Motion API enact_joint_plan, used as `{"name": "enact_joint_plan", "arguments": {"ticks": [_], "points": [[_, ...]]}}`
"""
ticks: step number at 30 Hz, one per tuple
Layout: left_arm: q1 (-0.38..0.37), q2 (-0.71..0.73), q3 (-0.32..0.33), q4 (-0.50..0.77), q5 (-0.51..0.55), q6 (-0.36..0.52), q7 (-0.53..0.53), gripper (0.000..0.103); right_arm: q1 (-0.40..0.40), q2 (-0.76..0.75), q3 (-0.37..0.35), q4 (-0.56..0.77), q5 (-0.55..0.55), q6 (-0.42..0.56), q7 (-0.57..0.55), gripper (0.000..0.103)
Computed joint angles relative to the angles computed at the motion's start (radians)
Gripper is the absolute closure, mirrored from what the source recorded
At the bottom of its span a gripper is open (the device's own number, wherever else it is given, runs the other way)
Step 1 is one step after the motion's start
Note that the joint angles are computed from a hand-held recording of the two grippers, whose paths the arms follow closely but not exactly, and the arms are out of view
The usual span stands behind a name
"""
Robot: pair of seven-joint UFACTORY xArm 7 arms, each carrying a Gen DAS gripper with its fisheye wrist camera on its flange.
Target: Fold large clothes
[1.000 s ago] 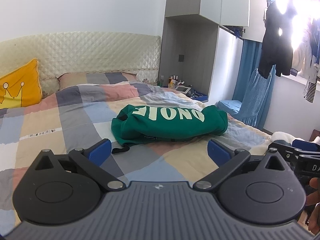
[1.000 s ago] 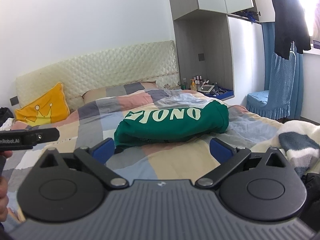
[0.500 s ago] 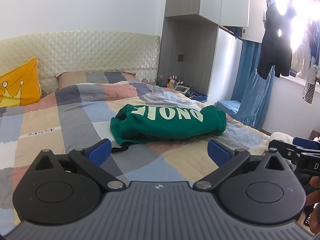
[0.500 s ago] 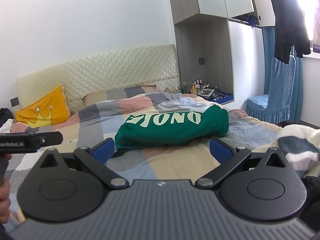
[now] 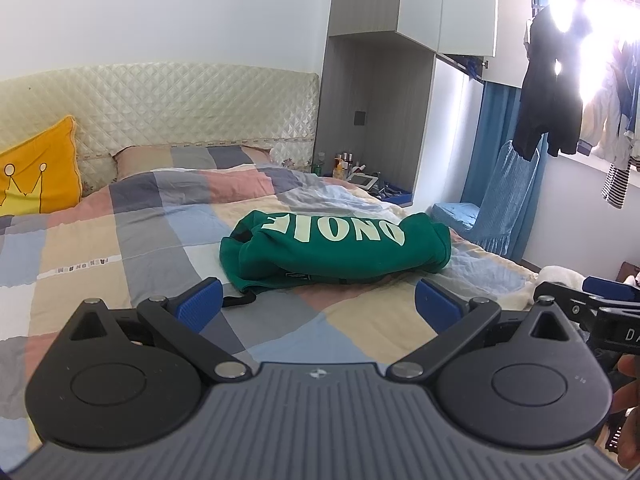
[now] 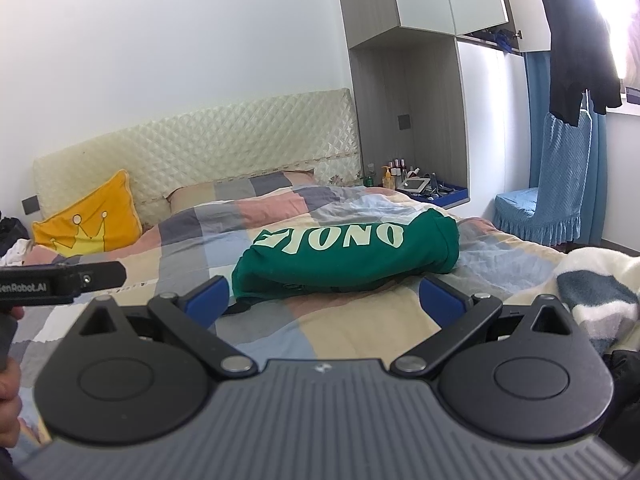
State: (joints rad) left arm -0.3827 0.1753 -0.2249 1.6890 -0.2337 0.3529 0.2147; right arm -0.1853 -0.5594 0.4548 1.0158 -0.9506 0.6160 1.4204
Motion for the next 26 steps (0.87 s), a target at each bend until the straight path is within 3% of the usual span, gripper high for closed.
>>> {"name": "enact_joint_plan", "arguments": {"ticks": [26], "points": [[-0.013,-0.008,-0.001,-0.011,0.010,-0.007,-0.021,0.000,0.002,0.004,-0.011,0.003,0.004,-0.014,-0.015,0.000]]}}
